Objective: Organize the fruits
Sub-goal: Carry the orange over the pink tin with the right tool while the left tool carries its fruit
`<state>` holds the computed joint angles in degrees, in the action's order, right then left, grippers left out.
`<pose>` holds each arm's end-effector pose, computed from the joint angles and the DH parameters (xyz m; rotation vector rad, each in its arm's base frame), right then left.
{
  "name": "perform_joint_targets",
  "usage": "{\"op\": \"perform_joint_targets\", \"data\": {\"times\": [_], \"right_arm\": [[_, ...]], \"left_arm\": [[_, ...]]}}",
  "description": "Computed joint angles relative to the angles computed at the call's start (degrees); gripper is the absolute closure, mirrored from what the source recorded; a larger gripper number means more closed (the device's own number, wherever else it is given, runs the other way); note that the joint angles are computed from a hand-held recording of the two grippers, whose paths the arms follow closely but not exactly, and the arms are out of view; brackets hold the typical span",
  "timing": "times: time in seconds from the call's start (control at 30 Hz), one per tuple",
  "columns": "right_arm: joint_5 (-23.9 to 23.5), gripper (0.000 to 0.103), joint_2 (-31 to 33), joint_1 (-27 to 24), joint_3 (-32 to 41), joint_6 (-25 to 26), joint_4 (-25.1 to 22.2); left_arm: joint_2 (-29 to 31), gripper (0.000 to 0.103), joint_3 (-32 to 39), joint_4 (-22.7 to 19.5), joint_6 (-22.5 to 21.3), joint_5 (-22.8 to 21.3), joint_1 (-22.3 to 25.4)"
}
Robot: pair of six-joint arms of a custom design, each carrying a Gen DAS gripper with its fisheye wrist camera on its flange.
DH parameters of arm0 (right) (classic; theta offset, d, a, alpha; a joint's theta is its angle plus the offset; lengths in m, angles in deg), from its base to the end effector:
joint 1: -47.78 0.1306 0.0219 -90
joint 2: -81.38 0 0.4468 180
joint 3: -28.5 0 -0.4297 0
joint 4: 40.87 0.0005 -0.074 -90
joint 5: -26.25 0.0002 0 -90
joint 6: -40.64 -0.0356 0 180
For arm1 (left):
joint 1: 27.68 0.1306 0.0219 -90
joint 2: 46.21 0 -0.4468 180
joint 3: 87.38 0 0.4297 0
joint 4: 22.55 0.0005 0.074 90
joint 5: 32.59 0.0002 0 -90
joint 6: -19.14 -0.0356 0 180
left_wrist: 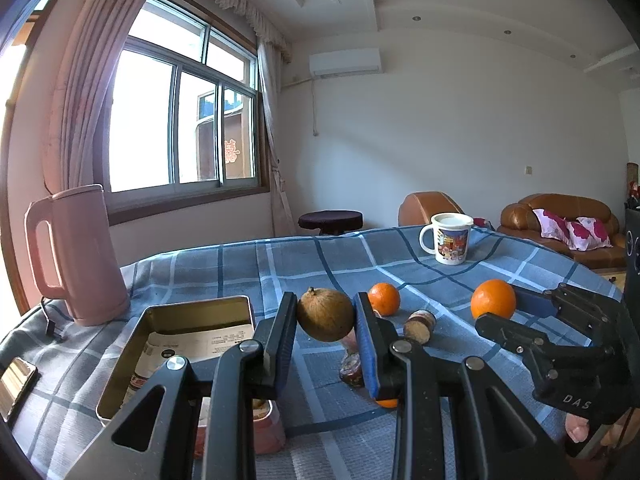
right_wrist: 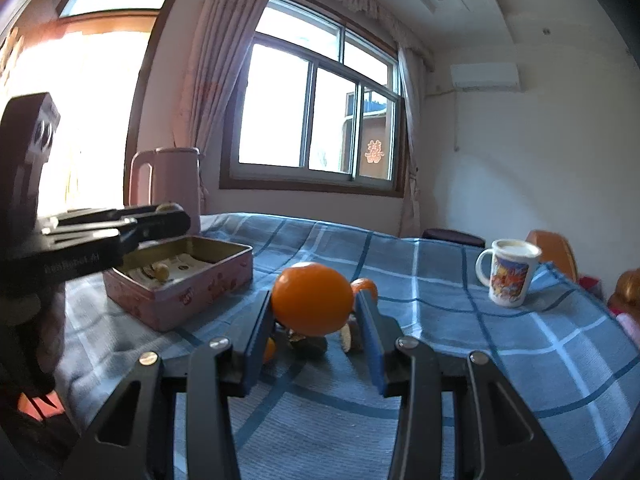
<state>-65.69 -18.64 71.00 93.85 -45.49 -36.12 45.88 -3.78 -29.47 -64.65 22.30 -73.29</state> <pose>0.4297 0.1851 0.4431 -0.4343 1.6965 0.2767 0.4078 -0.3880 0.4861 0.1919 1.7804 -0.0840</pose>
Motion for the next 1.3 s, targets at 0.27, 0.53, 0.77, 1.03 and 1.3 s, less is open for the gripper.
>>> {"op": "perform_joint_targets", "data": {"times": [0.27,0.53,0.77,1.03,1.3], "right_arm": [[0.26,0.058,0.3,0.91,1.48,1.33,-1.42],[0.59,0.058,1.88,2.51,4.94,2.49,-4.03],[0.07,0.058,4.61,4.05,9.73,4.37,-7.53],[-0.63,0.058,8.5,5.47,15.64,6.37,-11.66],[-0.91,0.058,12.99,7.06,22.62,7.97,-16.83]], "left_arm": [[0.03,0.073,0.82,-2.87,1.18,-0.7,0.42],[-0.59,0.073,1.27,-5.55,2.58,-1.19,1.69],[-1.15,0.073,1.52,-9.12,4.86,-1.62,3.48],[-1.18,0.073,1.99,-12.89,6.46,-0.69,6.13],[-1.6,0.073,2.2,-17.5,9.94,2.11,9.45]]}}
